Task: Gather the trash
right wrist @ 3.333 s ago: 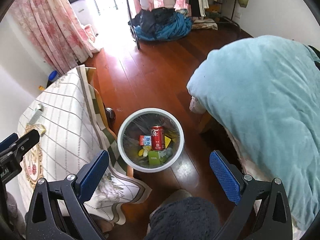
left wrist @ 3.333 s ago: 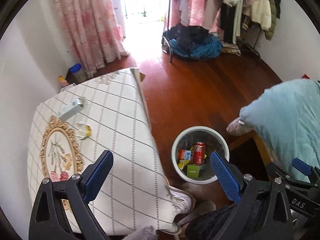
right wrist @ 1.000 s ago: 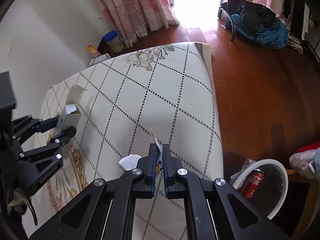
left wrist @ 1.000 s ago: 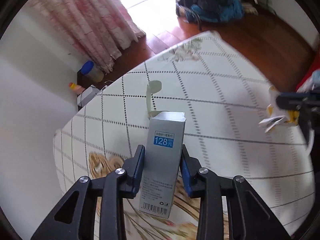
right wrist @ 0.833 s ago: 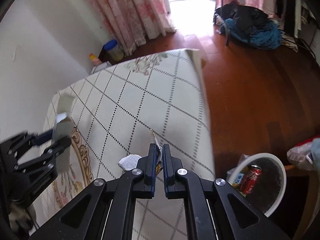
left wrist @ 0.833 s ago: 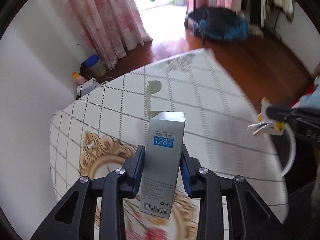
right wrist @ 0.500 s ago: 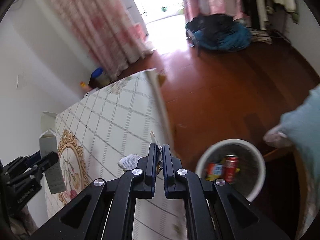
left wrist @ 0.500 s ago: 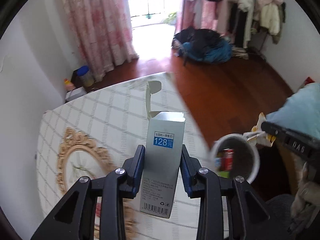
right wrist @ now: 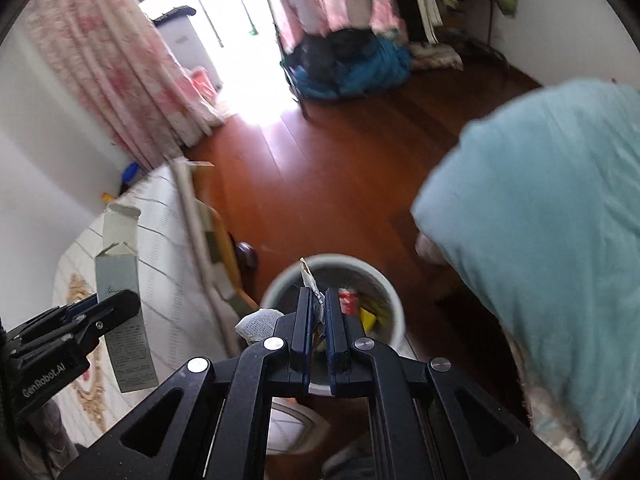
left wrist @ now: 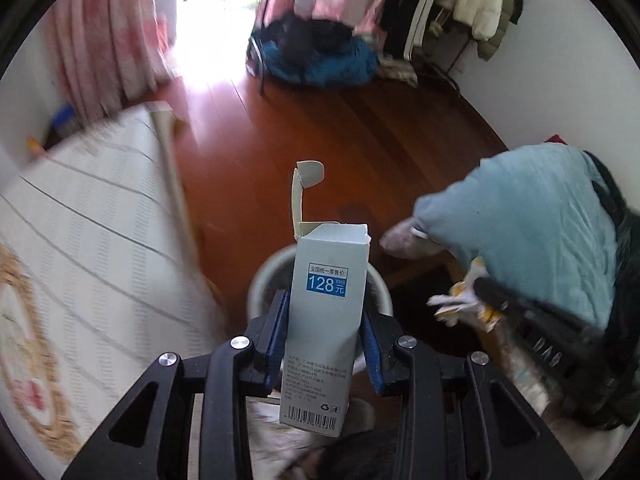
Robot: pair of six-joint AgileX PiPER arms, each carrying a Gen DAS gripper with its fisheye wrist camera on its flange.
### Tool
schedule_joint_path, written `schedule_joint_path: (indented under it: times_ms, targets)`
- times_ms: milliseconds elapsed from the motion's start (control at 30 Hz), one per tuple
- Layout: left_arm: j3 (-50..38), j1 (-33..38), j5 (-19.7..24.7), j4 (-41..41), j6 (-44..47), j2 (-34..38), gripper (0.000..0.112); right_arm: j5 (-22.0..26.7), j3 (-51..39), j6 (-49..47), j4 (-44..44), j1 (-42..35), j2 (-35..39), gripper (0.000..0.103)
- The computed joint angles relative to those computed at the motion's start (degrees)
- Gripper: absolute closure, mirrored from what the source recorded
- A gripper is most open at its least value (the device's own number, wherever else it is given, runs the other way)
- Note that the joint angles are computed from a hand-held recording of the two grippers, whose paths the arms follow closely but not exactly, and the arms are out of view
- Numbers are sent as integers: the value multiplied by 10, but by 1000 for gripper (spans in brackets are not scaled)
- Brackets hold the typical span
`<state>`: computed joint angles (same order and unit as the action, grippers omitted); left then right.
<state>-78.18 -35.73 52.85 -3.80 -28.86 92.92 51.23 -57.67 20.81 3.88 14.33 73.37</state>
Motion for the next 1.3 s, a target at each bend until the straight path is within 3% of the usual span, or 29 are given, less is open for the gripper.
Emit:
schedule_joint_path:
  times_ms: [200, 333, 467, 533, 567, 633, 667, 700, 767, 800, 1067, 1300]
  targets:
    - [-69, 37, -1, -134, 70, 144, 77, -56, 35, -109, 62, -68, 107, 97]
    - [-123, 50, 36, -146, 73, 211, 73, -92, 34, -140, 80, -69, 184, 97]
    - [-133, 57, 35, -135, 69, 234, 31, -107, 26, -129, 80, -57, 234, 96]
    - [-121, 60, 31, -130, 67, 232, 28, -102, 14, -149, 99, -59, 264, 96]
    - [-119, 59, 33, -120, 61, 230, 26, -101, 12, -148, 100, -58, 272, 90]
    - [-108, 54, 37, -92, 51, 220, 20, -101, 13, -140, 98, -54, 276, 56]
    - [-107, 52, 43, -75, 42, 216, 18, -102, 15, -140, 101, -53, 277, 28]
    - [-99, 48, 42, -64, 35, 209, 17, -103, 20, -136, 99, -49, 272, 17]
    - [-85, 35, 40, -23, 7, 196, 17, -99, 24, -114, 81, -41, 266, 11]
    - [-78, 28, 41, -5, -5, 187, 17, -91, 23, -106, 73, -37, 263, 2]
    - [-17, -26, 70, 98, -97, 86, 17, -25, 36, -37, 13, 0, 169, 0]
    - [25, -80, 121, 147, -156, -28, 17, 72, 29, 18, -7, 51, 26, 0]
